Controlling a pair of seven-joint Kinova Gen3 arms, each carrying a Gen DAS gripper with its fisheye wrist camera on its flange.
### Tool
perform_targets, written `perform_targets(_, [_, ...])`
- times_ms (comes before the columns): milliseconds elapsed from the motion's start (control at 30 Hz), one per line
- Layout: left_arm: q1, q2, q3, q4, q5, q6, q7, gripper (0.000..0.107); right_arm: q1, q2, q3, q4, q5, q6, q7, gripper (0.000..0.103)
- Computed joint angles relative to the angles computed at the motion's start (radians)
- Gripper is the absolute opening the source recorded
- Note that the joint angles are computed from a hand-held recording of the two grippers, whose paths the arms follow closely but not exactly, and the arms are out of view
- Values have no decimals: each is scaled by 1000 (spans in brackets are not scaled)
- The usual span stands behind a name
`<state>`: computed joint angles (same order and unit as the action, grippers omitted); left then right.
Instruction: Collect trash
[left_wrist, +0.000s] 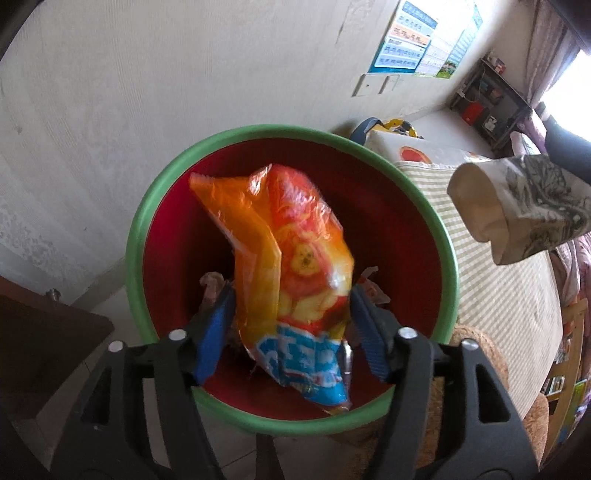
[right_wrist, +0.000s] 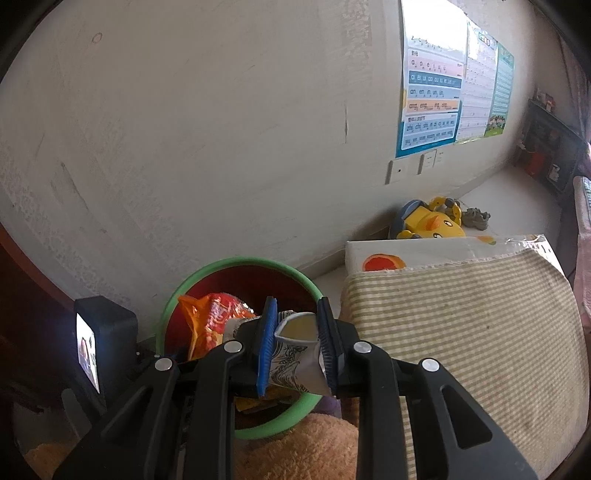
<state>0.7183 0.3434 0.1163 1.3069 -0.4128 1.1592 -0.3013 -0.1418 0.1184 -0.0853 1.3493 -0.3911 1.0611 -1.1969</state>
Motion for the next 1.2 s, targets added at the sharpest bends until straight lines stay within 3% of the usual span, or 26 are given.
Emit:
perform_targets(267, [-1,-2,-2,10,-6,-1,24,75,-7,18,-8,-13,-10,5,-5,24])
perform_targets(433, [-1,-2,0,11,-7,3,24,75,9,19,-7,-4,-47,1,10,44])
perform_targets(633, [10,8,1,-13,-14,29,17,75,28,11,4,12,-63,6,8,46])
perform_targets(767, [30,20,0,-49,-32,59,10,75,67,-14,27,51,-95,5,19,54])
perform_targets(1000, [99,77,-2,-202,-81,129,-50,77,167,-101,106,139,-131,-13,43,69])
perform_targets(1200, [242,178,-55,-452,-203,187,-134,96,225,-234,203,241,-141,-129,118,92])
